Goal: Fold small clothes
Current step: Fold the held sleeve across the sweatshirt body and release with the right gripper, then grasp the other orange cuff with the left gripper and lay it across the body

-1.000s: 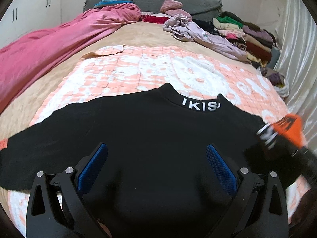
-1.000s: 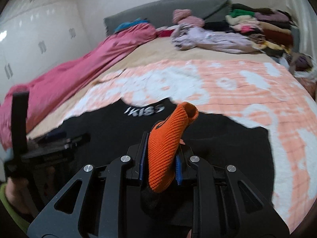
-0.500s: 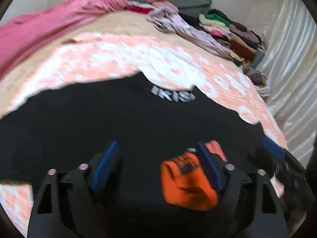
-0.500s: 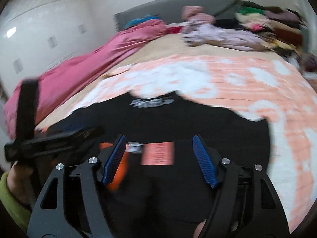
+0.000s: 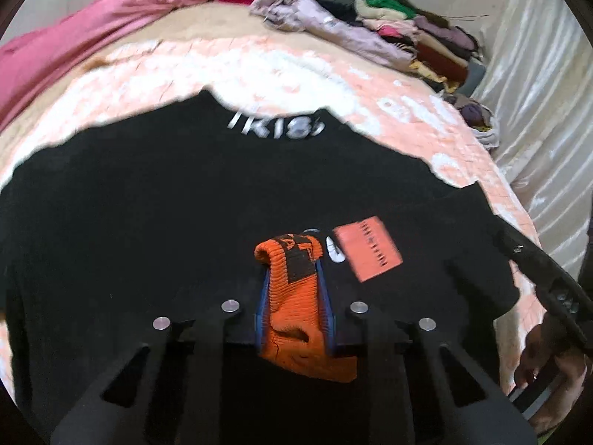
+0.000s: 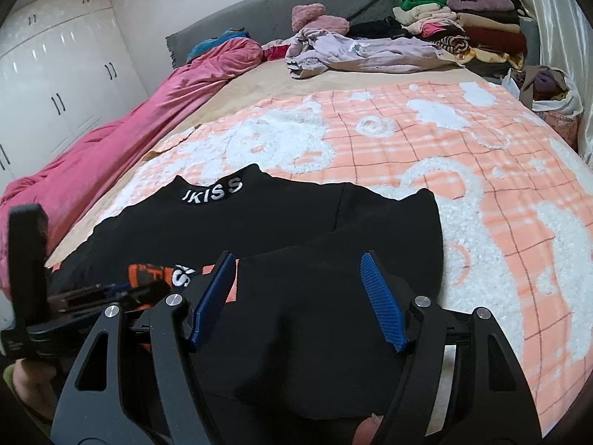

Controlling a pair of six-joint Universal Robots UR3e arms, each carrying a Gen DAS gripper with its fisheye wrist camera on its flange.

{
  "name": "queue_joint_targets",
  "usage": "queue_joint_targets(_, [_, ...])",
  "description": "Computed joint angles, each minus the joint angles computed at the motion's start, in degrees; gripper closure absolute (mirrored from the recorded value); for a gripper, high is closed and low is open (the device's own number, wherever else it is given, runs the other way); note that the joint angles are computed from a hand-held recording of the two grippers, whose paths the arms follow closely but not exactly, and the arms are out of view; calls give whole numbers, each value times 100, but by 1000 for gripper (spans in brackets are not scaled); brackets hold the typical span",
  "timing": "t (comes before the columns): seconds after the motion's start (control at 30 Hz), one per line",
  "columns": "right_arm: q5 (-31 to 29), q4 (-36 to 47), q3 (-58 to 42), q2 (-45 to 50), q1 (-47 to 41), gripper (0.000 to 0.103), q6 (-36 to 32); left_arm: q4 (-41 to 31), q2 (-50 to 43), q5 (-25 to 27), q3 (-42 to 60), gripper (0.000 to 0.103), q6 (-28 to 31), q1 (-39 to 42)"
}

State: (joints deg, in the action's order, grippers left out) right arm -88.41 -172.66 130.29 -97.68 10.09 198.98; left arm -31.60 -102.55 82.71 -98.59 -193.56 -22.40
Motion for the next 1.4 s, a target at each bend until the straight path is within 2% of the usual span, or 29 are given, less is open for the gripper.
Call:
queue_joint_targets(0.13, [-68,-56,111,-179,-143,40,37,100,183,5,246,84,233,60])
queue_joint_targets(0.23, [-135,-99,204,-326,-224,40,35,178,318,350,454,84,342,193])
queue_joint_targets(0.43, [-352,-104,52,-69,-62,40,-1,-393,265,329,564,84,582,745])
queue_joint_targets(0.63, [-642,-175,-292,484,405,40,-142,-403,323,-5,109,84,603,1344])
queue_joint_targets(0.73, [-775,-169,-479,740,634,40,-236,-154,525,-170,-254,84,574,1645])
queue_joint_targets(0.87, [-887,-134,-597,884,788,40,-272,-125,973,-703,-796,83,509,2179])
queue_joint_targets(0.97, [-920,-185,-590,911,806,40,-211,-349,1142,-1192,-1078,74,588,2389])
queue_joint_targets(1.03, [-940,-217,-553,894,795,40,-159,-345,1160,-1602,-1228,61,560,2466])
queue_joint_targets(1.07, [-935,-232,-510,860,771,40,-150,-323,1131,-1727,-1254,58,514,2458])
queue_joint_targets(1.13, [-925,-252,-449,809,714,40,-143,-204,930,-1623,-1180,55,336,2232])
queue_joint_targets(1.2, [-931,-267,-387,753,653,40,-110,-60,755,-1261,-1084,63,212,1962])
queue_joint_targets(1.23, [-911,-257,-351,702,596,40,-127,59,687,-1109,-1067,85,144,1829])
queue_joint_targets(1.3, [-921,-247,-292,624,524,40,-124,155,667,-1128,-1049,89,104,1763])
queue_joint_targets(1.4, [-905,-224,-230,527,440,40,-127,340,1030,-1192,-1249,90,166,1910])
